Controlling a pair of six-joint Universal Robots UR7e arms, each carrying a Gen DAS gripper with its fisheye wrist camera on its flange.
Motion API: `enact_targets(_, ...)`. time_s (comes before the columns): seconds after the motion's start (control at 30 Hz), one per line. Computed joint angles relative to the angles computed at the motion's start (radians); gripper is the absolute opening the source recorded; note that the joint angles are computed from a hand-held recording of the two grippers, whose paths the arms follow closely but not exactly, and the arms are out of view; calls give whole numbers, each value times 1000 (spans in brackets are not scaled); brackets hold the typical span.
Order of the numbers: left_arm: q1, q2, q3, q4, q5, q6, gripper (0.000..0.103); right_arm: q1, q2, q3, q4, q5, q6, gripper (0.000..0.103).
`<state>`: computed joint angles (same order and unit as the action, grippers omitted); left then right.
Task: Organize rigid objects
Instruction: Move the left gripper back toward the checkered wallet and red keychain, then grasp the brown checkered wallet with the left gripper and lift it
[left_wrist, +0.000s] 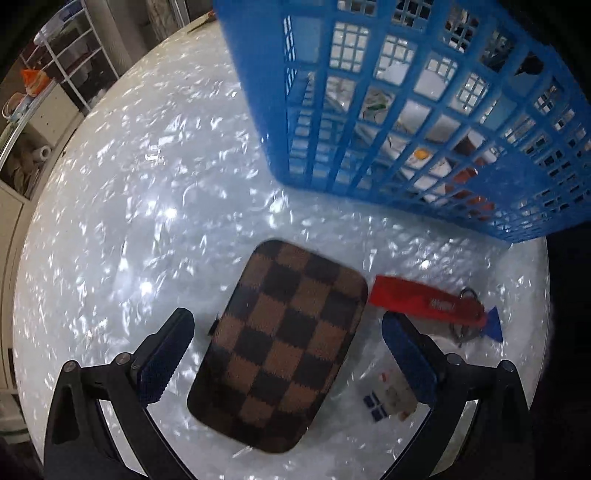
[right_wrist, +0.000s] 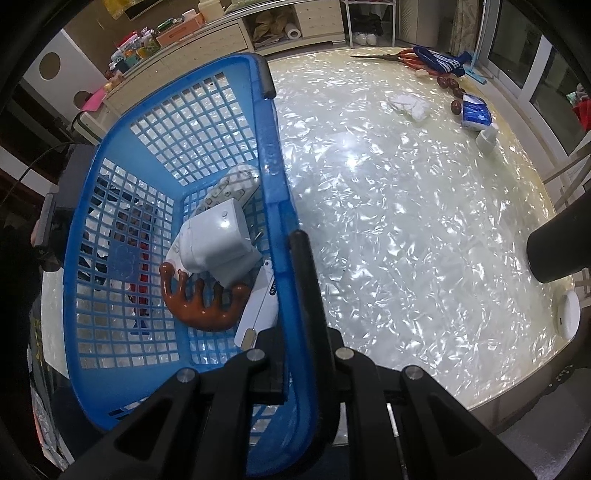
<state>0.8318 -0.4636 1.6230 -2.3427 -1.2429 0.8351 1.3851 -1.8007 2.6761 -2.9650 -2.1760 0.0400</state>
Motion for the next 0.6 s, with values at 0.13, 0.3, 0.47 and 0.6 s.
enact_targets(0.13, -5, -3, -2, 13, -6, 1, 97, -3, -3, -3, 12, 1, 3, 8)
enact_targets(0.3, -12, -67, 73, -18, -15, -9, 79, -8, -13, 2, 18, 3, 7, 8)
enact_targets(0.47, -7, -102, 134, -71, -11, -29, 78, -17, -26, 10, 15, 9, 10, 8)
enact_targets(0.6, -15, -144, 207, -131, 14, -48, 78, -19, -24, 10, 13, 14, 5, 8)
